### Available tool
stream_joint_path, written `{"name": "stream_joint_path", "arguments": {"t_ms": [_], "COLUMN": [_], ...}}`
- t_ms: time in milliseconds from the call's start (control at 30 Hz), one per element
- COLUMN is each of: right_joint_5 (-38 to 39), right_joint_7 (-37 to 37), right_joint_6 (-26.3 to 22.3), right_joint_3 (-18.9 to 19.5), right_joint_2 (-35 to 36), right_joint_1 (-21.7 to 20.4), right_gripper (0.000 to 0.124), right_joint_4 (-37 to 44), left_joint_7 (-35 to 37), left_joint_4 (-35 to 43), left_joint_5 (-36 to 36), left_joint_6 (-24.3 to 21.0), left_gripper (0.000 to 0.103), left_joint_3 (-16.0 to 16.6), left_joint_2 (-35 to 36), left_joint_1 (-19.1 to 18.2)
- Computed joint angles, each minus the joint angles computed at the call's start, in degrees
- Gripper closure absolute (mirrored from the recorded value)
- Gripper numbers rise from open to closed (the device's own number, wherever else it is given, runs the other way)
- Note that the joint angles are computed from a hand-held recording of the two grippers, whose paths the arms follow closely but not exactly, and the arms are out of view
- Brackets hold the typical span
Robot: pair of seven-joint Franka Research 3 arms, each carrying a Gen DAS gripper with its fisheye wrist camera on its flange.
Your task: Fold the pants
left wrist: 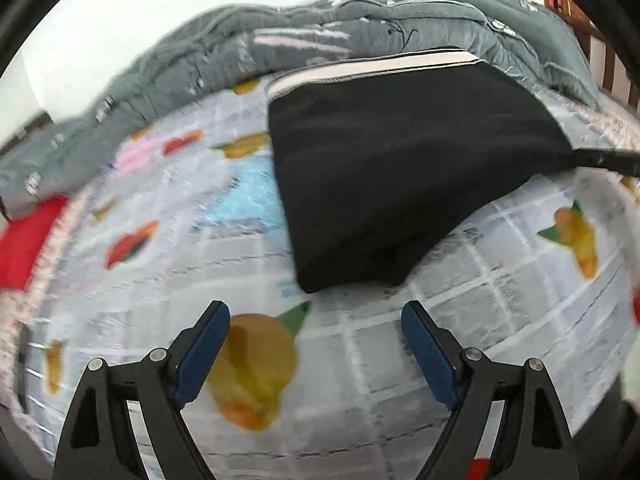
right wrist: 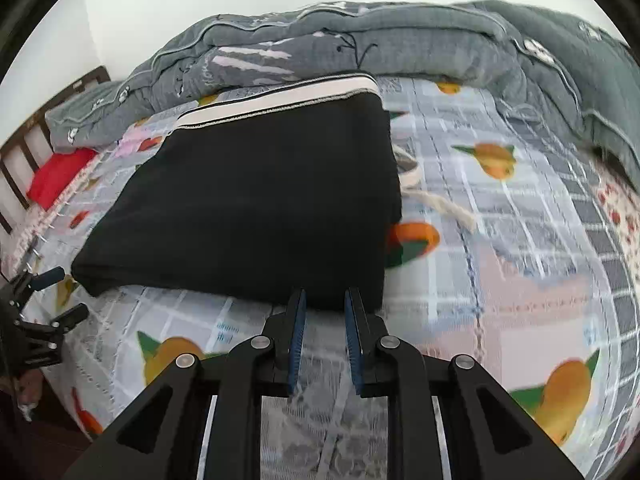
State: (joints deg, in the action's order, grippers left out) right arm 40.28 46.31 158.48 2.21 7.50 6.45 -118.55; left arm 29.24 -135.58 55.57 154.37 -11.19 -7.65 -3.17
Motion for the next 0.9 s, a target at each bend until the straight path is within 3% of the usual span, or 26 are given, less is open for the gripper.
{"name": "stream_joint_path", "arguments": {"t_ms": [167,200,233,267,300,367,433,500,567,633,733,800,900], "right_joint_5": [-0.34,-0.72,-0.43,0.05,0.47,0.85,1.73,0.68,-1.23,-3.11,0.37,4.16,10.19], "right_joint_7": [0.62,1.10,1.04,0.64,0.40,-0.12,-1.45,-1.34,-0.21,0.69,-3.89,-7.69,-11.32], "right_joint_6": [-0.29,-0.41,-0.57,-0.66,-0.46,-0.20,-0.04,1.57,3.27,2.88,2.04,2.60,3.18], "right_joint_3": [-0.52,-0.70,-0.77,-0.80,-0.84,-0.96,-0.93,-0.84,-0.75,-0.93,-0.83,-0.88,-0.95], "right_joint_2": [-1.62,-1.82,-1.98,-2.21,-2.82,-3.46,-3.79,-3.50,-3.18,-3.34,-4.79,-5.57,-4.85], "right_joint_1": [-0.20,-0.17,-0.25,-0.36,-0.38,-0.33,-0.16,0.43,1.05,1.13,0.51,0.46,0.60], "right_gripper": [0.104,0.104,0.104,0.104,0.104,0.104,0.103,0.102,0.102,0.102,0.102,0.102,0.096], "right_joint_4": [-2.55,-2.91,-3.17,-3.43,-4.16,-4.84,-5.34,-5.80,-6.01,-5.81,-5.94,-5.67,-2.85], "left_joint_7": [-2.62,-3.93,-5.06,-3.31,-2.40,-12.64,-19.95,-16.21,-19.21,-17.87,-15.61,-18.69,-22.23], "left_joint_4": [3.12,4.41,5.23,5.79,5.66,4.29,2.24,1.71,1.26,0.48,-2.33,-3.85,-3.52], "left_joint_5": [5.47,7.89,10.05,9.09,7.88,15.17,18.77,11.93,13.73,11.22,8.32,11.55,15.60], "left_joint_6": [-1.91,-3.31,-4.11,-2.60,-0.76,0.57,6.20,8.37,9.06,8.76,9.96,8.70,10.57], "left_gripper": [0.016,0.020,0.028,0.051,0.066,0.086,0.086,0.086,0.084,0.075,0.068,0.057,0.052], "left_joint_3": [-0.79,-0.98,-0.86,-0.15,0.48,0.66,1.65,3.35,2.32,2.09,1.90,0.44,-0.26], "left_joint_2": [2.79,3.96,4.65,5.26,5.42,2.90,1.03,2.84,2.88,1.97,-1.06,-3.67,-5.12], "left_joint_1": [-0.30,-0.59,-0.95,-1.15,-1.32,-0.98,0.30,0.22,1.54,1.38,1.81,2.95,4.46]}}
